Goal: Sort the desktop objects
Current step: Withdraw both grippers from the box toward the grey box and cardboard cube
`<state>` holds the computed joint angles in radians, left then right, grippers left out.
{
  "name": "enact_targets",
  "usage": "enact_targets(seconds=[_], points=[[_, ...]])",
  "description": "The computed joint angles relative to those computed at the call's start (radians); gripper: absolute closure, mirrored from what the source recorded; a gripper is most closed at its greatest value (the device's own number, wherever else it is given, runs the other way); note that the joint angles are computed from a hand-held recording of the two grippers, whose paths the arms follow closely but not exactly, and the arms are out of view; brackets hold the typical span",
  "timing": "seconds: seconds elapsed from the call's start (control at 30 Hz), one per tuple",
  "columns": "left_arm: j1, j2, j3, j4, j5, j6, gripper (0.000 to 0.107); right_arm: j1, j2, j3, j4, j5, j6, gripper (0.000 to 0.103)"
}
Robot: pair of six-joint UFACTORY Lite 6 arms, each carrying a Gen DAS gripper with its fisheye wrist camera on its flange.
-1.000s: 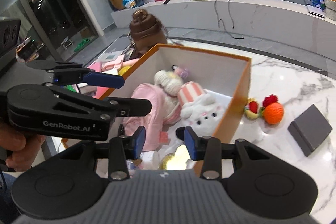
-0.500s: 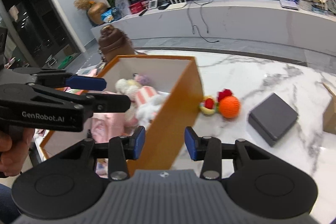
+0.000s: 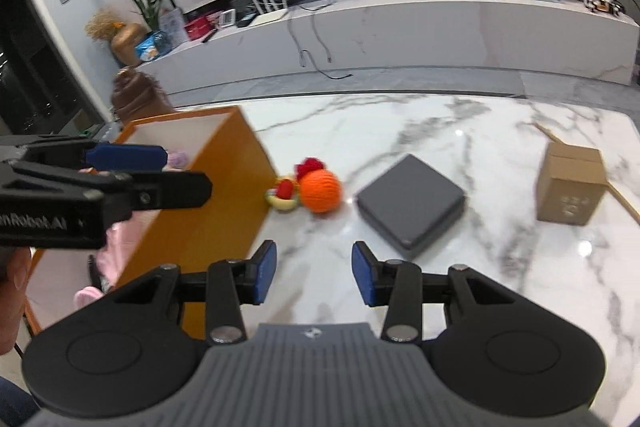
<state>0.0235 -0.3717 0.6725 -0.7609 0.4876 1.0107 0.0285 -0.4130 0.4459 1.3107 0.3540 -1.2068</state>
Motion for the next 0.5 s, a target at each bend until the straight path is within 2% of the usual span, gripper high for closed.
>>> enact_targets(seconds=[0.17, 0.37, 0.5], points=[[-0.131, 0.078, 0.007, 0.03, -0.096, -0.094, 0.027, -0.097, 0.035, 0.001, 0.026, 0.01, -0.094, 0.059], [-0.26, 0.173, 0.015, -0.011, -0.203, -0.12, 0.027, -0.262, 0.074, 0.003, 0.089, 0.023, -0.221, 0.059], [-0.343, 0.258, 0.014, -0.148, -0.295, -0.036, 0.025, -0.361, 0.089, 0.0, 0.281, -0.004, -0.411, 0.059]])
